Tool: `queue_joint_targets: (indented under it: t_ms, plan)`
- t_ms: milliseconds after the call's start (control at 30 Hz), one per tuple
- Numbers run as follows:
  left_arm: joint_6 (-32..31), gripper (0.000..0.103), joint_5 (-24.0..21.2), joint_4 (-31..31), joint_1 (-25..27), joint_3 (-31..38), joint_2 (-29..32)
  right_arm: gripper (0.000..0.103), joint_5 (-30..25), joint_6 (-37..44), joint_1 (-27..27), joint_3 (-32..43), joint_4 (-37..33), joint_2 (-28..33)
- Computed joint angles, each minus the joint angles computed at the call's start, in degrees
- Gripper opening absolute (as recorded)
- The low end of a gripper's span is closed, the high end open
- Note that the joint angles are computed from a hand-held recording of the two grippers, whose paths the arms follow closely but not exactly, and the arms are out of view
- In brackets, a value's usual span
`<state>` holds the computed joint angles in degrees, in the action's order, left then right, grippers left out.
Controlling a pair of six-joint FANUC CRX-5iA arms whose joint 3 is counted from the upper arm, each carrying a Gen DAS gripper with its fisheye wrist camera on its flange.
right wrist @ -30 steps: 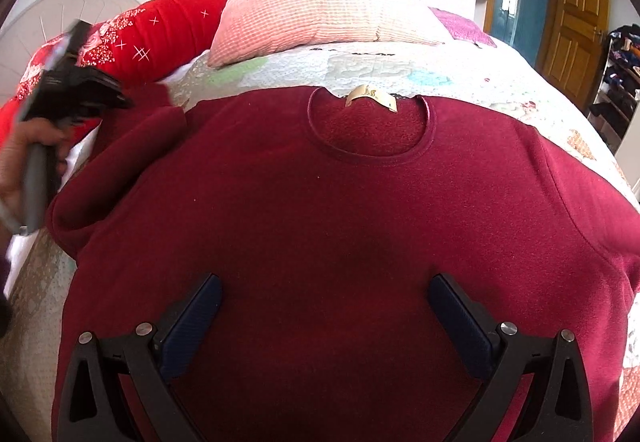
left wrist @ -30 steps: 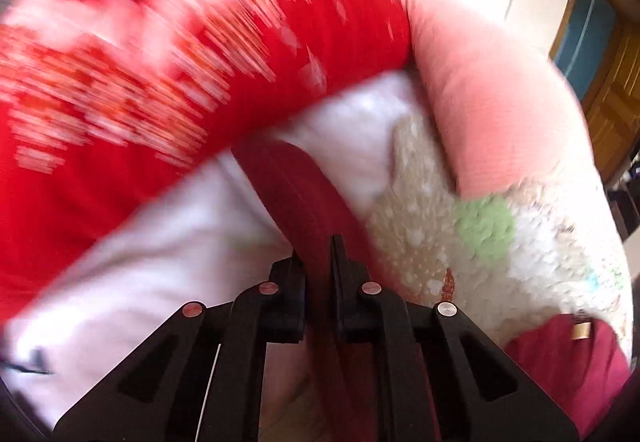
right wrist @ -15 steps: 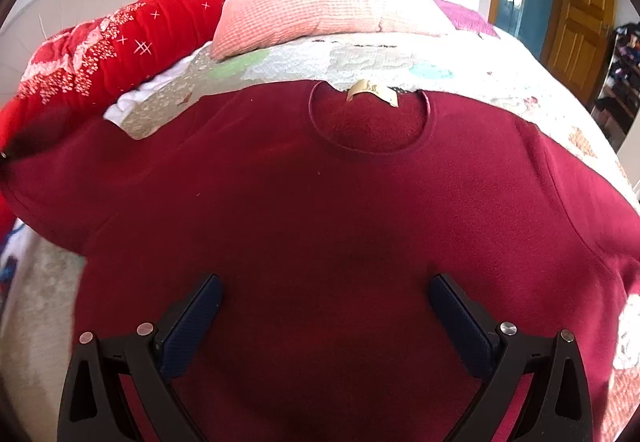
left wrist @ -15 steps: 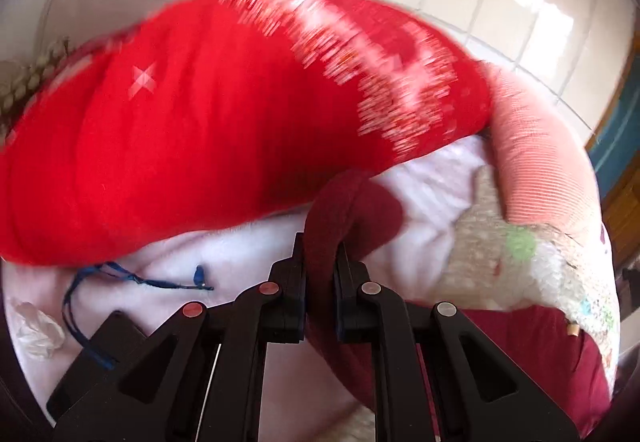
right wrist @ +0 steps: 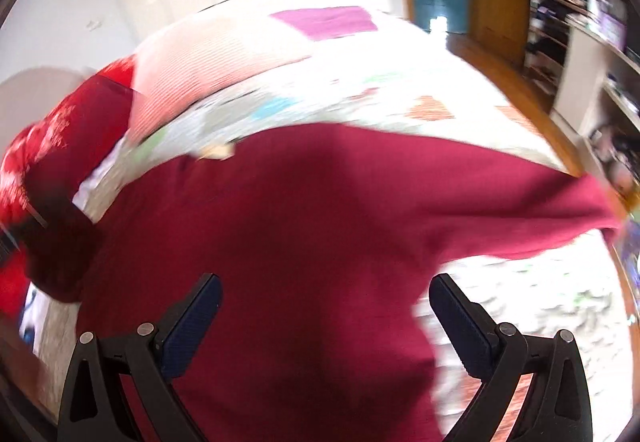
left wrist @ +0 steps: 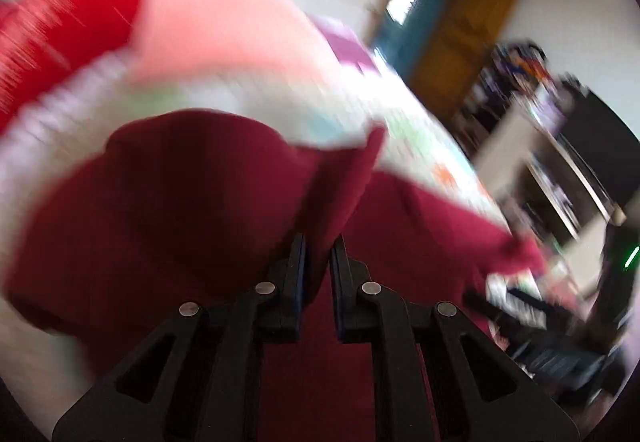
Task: Fold small clothes
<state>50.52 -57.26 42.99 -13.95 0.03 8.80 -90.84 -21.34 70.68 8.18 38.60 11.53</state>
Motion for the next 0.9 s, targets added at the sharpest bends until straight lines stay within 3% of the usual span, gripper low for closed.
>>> queue_joint_targets:
  t_ms: [100, 167, 233, 267, 333, 467, 533, 633, 667, 733, 767, 833, 867, 900]
  plan:
    - [0.44, 0.009, -2.79, -2.03, -0.36, 0.36, 0.97, 0.103, -0.42, -3.46, 0.67, -3.18, -0.32, -3.15]
    - [-2.16, 0.017, -3.89, -2.36, 1.26, 0.05, -0.85, 0.103, -0.69, -3.94, 0.88, -4.46, -0.26, -4.45]
    - [-5.25, 0.043, -4.05, -0.57, 3.70, -2.20, -4.13, 0.103, -0.10, -3.20, 0.60, -5.06, 0.14, -4.94]
    - [-5.80, 0.050, -3.11, -0.33, 4.81, -3.39, -6.06, 0.103, 0.97, -2.69, 0.24, -5.54, 0.34, -5.27]
    - [-7.60, 0.075, 1.55, 1.13, 7.14, -6.66, -9.99, 0.103, 2.98, -2.46, -0.14, -7.17, 0.81, -6.49]
    - [-8.32, 0.078, 11.05, 0.16, 9.49, -9.17, -11.61, 0.103, 5.24, 0.89, -2.68, -6.40, 1.52, -4.96]
    - [-4.35, 0.078, 10.59, -4.26, 10.24, -6.83, -9.71, 0.103, 6.15, 5.17, -4.17, -4.48, 1.56, -3.21]
    - [-3.06, 0.078, 6.82, -3.14, 11.42, -6.56, -6.59, 0.101, 8.68, 13.98, -7.65, -1.80, 1.17, -0.32]
    - [-2.61, 0.078, 5.64, -3.35, 11.68, -6.28, -5.90, 0.095, 9.17, 16.82, -8.97, -0.69, 0.57, 1.02]
    - [-1.18, 0.078, 4.07, -5.17, 11.52, -5.74, -4.47, 0.067, 10.88, 21.63, -11.06, 1.01, -2.37, 2.92]
    - [-0.83, 0.078, 4.36, -5.91, 11.24, -6.04, -4.64, 0.045, 13.30, 24.38, -12.22, 1.38, -4.97, 3.31]
    - [-1.57, 0.078, 4.32, -5.51, 11.11, -6.10, -4.93, 0.027, 14.26, 25.69, -11.99, 1.18, -2.76, 3.94]
    - [-2.18, 0.078, 4.35, -4.81, 11.21, -6.24, -5.06, 0.006, 13.50, 27.84, -11.76, 2.44, -2.36, 4.45]
    - [-2.46, 0.078, 4.38, -4.15, 11.37, -6.48, -5.26, 0.005, 13.05, 27.80, -11.39, 2.55, -0.96, 4.21]
